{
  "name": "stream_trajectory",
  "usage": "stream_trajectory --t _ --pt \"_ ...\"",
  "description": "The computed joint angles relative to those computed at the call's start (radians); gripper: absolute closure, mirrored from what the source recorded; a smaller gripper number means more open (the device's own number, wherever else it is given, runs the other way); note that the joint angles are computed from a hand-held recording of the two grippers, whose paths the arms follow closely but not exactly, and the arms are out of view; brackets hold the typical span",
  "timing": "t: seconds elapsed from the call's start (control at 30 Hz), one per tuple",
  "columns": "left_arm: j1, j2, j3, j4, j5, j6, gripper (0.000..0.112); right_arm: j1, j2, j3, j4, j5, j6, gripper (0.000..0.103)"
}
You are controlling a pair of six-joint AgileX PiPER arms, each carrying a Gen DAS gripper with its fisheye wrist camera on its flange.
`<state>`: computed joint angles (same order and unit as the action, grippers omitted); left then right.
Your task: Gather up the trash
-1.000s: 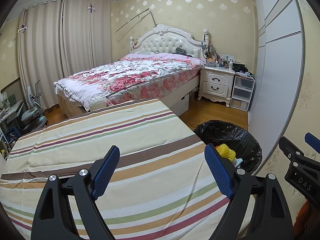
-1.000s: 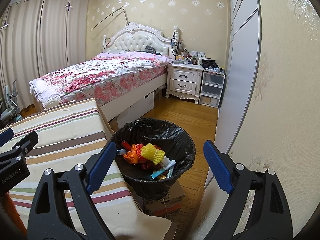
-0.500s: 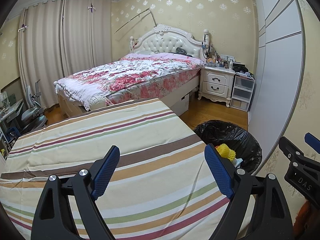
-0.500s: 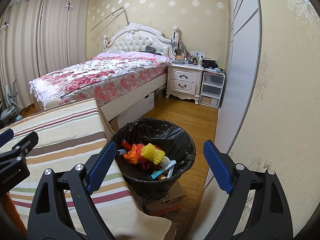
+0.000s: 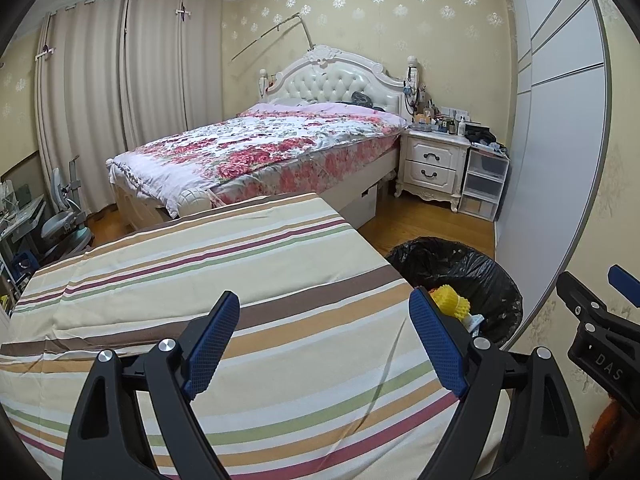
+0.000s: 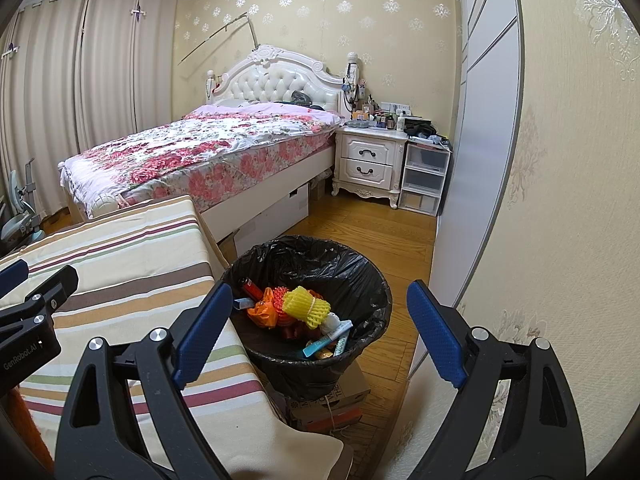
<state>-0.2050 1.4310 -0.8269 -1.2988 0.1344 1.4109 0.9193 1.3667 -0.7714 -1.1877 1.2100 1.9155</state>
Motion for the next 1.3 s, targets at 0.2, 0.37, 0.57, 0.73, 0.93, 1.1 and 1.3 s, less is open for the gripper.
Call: stream_trajectory --t 0.2,0.37,0.57,0.73,0.93,1.1,1.3 --pt "0.005 -0.002 0.001 -0.036 0.004 0.042 0.028 0.001 -0.001 -0.001 0.002 0.002 -0.002 0.016" --pt "0.005 -0.001 -0.003 -0.033 -0.001 0.034 0.028 0.001 0.003 -0.002 0.000 0.001 0.003 0.016" --pt "-0.002 0.000 -0.002 -0.101 -0.031 0.104 0.028 0.002 0.005 -0.003 0.000 0.002 0.003 0.016" --pt "0.009 0.006 -0.005 -0.131 -0.013 0.142 0.028 0.003 0.006 -0.004 0.001 0.002 0.003 0.016" --pt "0.008 0.010 -0.002 -0.227 -0.020 0.252 0.028 0.001 0.008 -0.004 -0.001 -0.002 0.001 0.016" --pt "0.009 0.014 -0.006 -0.166 -0.028 0.183 0.028 0.004 0.025 -0.004 -0.005 -0.013 0.012 0.016" --pt "0.064 0.039 -0.024 -0.072 -0.001 0.089 0.028 0.001 0.063 -0.032 -0.013 -0.047 -0.004 0.016"
